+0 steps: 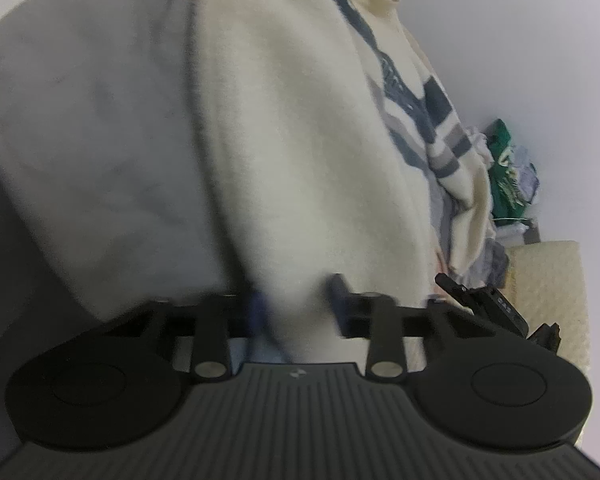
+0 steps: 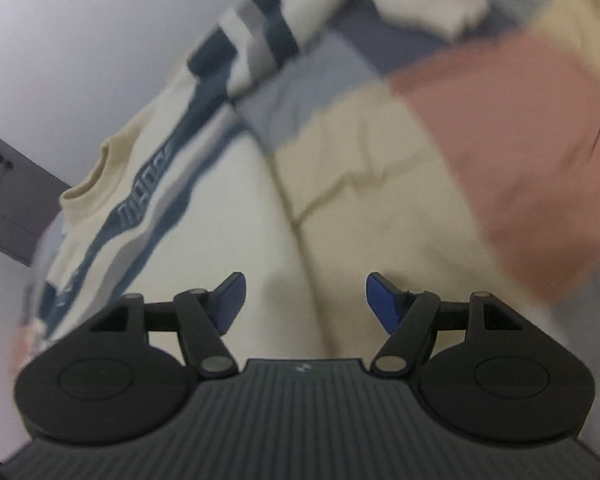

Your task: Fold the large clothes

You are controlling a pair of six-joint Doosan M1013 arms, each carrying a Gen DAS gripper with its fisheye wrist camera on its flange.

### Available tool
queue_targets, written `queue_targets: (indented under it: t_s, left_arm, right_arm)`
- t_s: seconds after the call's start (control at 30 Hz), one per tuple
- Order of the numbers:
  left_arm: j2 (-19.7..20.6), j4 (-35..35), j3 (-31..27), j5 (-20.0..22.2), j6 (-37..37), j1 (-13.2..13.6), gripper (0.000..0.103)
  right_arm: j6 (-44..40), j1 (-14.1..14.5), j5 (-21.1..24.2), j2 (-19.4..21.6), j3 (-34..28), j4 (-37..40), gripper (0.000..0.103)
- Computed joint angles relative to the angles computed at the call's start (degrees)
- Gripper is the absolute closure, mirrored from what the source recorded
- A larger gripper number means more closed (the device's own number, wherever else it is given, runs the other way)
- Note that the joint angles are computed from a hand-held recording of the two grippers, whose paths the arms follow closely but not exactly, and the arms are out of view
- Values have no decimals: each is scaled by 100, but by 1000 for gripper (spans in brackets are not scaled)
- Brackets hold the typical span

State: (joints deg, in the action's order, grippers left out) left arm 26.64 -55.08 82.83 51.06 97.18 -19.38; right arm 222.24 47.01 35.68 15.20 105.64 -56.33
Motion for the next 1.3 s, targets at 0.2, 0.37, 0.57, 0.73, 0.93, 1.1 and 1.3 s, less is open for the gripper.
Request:
queue_targets:
  t_s: [0.2,0.37,0.57,0.73,0.93,1.1,1.3]
  left_arm:
    - [-255,-1230,380,-527,984,147,94]
    - [-479,-2026,608,-759,1468,350,95]
    - [-752,-1972,631,-696,1521,596,95]
    - [-877,-1429,520,-516,1140,712,95]
    - [-914,379,188,-313,115,579,95]
    - [-811,2438,-61,-35,-891,250,95]
    - [-759,3283,-52,-9,-1252,34,94]
  right_arm:
    - [-763,-114,-1320,96,68,467,33]
    - [-883,-82,-1559,170,30,571,34]
    - [222,19,-1487,-92,132,-864,93]
    - [-1140,193,-753,-401,-116,-775,93]
    - [-3428,323,23,-499,-526,535,94]
    - [-4716,258,499,-140,-763,1796,93]
    - [-5046,126,547,160,-739,2476,92]
